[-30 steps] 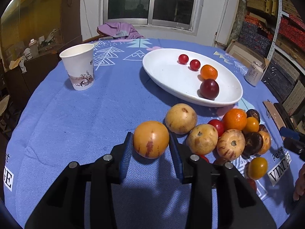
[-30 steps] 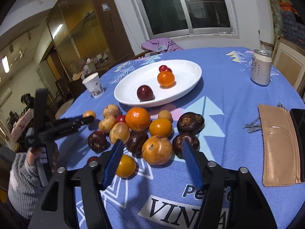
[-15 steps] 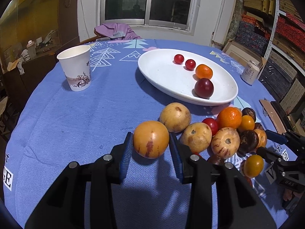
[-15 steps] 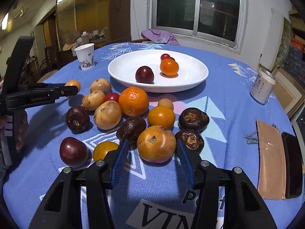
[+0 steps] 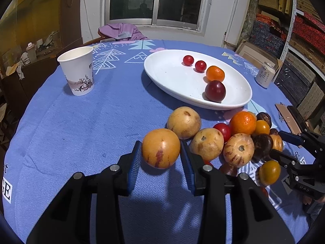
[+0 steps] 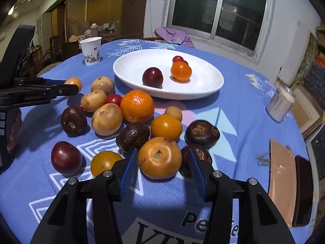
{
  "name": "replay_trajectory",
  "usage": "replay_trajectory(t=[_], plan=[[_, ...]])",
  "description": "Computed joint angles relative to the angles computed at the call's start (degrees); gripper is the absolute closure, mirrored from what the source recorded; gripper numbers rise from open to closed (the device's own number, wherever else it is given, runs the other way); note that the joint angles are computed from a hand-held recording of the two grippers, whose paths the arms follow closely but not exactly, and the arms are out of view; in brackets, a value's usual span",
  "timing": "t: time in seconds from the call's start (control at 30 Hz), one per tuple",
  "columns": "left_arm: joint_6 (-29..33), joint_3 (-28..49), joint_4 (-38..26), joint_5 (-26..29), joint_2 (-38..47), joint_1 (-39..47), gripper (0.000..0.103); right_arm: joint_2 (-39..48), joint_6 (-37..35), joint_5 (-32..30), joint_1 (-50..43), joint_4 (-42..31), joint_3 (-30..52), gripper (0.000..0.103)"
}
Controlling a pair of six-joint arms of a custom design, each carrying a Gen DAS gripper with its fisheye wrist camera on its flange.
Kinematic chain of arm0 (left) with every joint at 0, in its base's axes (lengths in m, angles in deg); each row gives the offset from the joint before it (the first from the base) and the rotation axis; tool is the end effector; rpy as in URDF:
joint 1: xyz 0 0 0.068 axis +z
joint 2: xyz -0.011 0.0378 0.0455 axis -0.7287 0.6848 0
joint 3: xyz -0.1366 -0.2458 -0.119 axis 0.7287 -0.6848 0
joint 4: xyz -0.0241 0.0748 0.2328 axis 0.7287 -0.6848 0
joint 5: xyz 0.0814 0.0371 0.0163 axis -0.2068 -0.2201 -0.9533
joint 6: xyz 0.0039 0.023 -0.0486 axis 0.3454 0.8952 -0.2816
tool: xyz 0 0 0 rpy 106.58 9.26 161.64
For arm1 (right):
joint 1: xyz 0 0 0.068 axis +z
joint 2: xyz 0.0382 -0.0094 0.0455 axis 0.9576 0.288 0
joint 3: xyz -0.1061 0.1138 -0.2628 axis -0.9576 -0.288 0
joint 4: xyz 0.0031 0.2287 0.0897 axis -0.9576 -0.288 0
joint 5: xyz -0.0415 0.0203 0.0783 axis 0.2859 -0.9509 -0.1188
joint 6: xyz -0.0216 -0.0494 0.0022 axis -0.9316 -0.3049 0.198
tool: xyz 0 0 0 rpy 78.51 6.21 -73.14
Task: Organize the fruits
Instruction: 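Grasp an orange persimmon with the right tool while the left tool holds its fruit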
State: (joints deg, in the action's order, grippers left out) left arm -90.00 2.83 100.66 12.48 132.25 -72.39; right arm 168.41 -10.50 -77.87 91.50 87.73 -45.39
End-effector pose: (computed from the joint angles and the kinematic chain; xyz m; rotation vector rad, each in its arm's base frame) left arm 0.3147 -0.1449 0.1392 0.1229 2.3709 -0.1704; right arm 0.2998 0.0983 0.1284 -0.5583 2.2520 0.0611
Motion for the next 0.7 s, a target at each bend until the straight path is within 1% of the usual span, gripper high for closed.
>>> replay_trajectory(t=[0.07, 0.13, 0.33, 0.47, 0.6, 0.7], plan=[[0.2, 0.2, -0.2, 0.0, 0.1, -0.1, 0.065, 0.7, 0.1, 0.6, 0.4, -0.2, 1.2, 0.058], [0.2, 0.3, -0.3, 0.0, 0.3, -0.1, 0.065, 1.0, 0.6, -0.2, 0.0, -1.1, 2.0, 0.058], [0.1, 0.1, -0.3, 0.3, 0.2, -0.1, 0.065, -0.5, -2.0, -2.2, -1.2, -1.1, -0.2, 0.057], [0.3, 0.3, -0.5, 0.3, 0.3, -0.2, 0.065, 0.0, -1.0, -3.0, -1.7, -2.0, 0.9, 0.056], [0.1, 0.3, -0.6, 0.3, 0.3, -0.2, 0.065, -0.4, 0.4, -3.0, -1.8, -1.2, 0.0, 0.058], [0.1, 0.0, -0.3, 0.4, -0.1, -0.1, 0.065, -1.0, 2.0, -4.9, -2.9, -1.3, -0.4, 0.059]])
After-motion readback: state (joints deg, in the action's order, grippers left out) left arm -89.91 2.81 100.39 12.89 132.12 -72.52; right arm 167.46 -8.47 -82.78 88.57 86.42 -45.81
